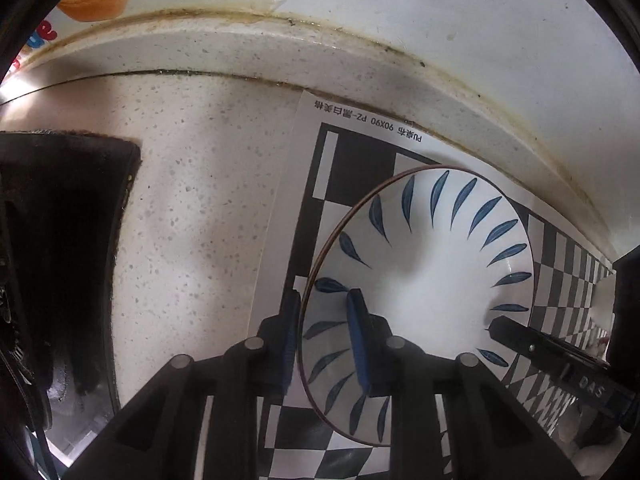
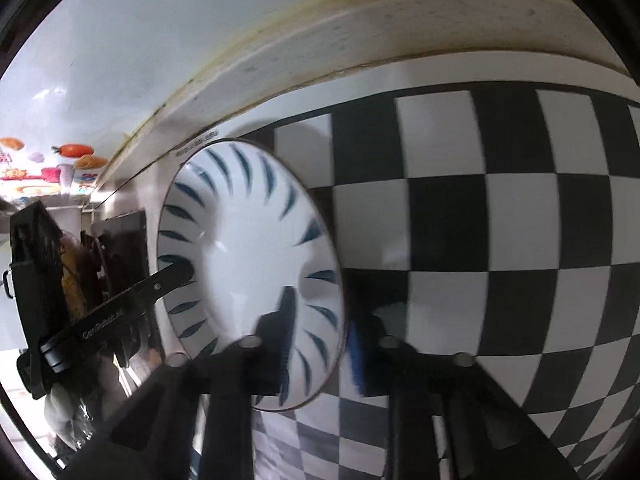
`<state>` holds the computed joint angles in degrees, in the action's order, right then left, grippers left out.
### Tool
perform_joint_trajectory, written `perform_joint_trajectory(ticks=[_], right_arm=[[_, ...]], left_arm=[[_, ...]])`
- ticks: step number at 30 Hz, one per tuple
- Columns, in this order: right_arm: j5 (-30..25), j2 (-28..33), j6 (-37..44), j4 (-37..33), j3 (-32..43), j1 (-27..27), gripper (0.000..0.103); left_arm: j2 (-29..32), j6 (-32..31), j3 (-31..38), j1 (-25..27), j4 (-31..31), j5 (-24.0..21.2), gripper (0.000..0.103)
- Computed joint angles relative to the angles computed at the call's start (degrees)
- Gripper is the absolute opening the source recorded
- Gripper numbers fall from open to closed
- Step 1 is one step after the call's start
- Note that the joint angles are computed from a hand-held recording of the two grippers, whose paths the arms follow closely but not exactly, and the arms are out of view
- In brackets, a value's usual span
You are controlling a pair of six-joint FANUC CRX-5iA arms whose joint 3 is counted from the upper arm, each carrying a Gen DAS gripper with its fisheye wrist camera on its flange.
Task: Organize plates and bowls
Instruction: 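Grip the rim of the blue-striped plate with the left gripper while the right gripper joins it, then carry the blue-striped plate with both grippers and lower it onto the plate stack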
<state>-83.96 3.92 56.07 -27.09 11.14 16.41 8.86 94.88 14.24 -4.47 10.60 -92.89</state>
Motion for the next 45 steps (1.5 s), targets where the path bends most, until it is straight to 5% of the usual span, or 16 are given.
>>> perform_joint_trajectory(ticks=[13,28,45], right_arm=[[-0.2,-4.3,1.1,-0.9,-3.4,-2.0,0.014],[-0.9,-17.0,-0.7,3.7,-8.5,-1.2,0.014],[-12.4,-36.9,-1.5,3.0,-12.4,-6.2,0.014]], left_arm=[[-5.9,1.2,-3.4,-2.4,0.7,1.5,0.021],[-10.1,1.2,-2.5,-6.4,2.2,0.8,0.021],[-18.2,10.6,-2.2,-20.0,0.6,-0.4,0.021]])
